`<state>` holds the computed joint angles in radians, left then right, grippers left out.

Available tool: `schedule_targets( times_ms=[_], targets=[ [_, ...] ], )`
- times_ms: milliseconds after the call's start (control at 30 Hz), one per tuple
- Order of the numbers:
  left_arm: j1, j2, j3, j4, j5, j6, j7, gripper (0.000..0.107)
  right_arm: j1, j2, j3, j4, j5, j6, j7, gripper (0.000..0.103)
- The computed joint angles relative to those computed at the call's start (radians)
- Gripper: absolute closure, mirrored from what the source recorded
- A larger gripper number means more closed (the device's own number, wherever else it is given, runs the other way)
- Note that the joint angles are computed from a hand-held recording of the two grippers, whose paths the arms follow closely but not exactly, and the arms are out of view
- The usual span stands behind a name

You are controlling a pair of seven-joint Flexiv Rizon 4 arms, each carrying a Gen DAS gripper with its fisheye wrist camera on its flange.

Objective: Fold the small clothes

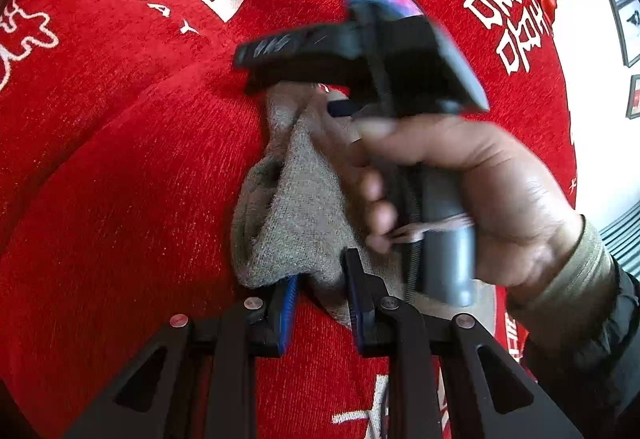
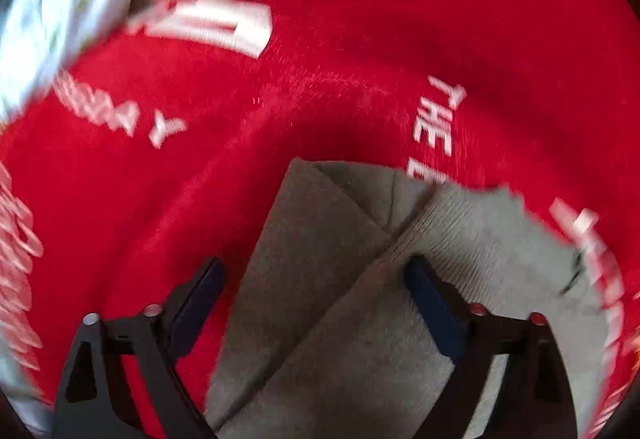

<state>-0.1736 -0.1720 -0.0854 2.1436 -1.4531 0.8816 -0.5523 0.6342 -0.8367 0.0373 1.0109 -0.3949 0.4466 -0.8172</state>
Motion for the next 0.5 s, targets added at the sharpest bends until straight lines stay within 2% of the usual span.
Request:
schedule_targets(
  times_ms=[67,133,233,433,467,500],
  targets=[
    [0.0,0.003,0.0,0.001,-0.011,0.003,0.019,0.089,0.01,0.012,-0.016,0.023,-0.025,0.015,0.014,0.034],
    [-0.006,0.01,0.0,0.004,-0.022,0.015,0.034,0.089,0.002,0.044,-0.021,0.067,-0.032,0.028,0.038,0.07],
    [-0.01,0.013,0.0,0.005,-0.032,0.021,0.042,0.092,-0.048,0.112,0.013,0.169,0.006,0.147,0.051,0.077],
    [-0.01,0.03,0.012,0.025,0.0,0.034,0.013,0.09,-0.103,0.2,0.042,0.325,0.061,0.387,0.129,0.079],
    [-0.007,0.032,0.015,0.027,0.013,0.032,0.002,0.088,-0.11,0.217,0.044,0.356,0.066,0.432,0.14,0.079],
    [-0.005,0.031,0.016,0.028,0.028,0.031,-0.016,0.067,-0.116,0.225,0.046,0.374,0.069,0.464,0.149,0.08]
  ],
)
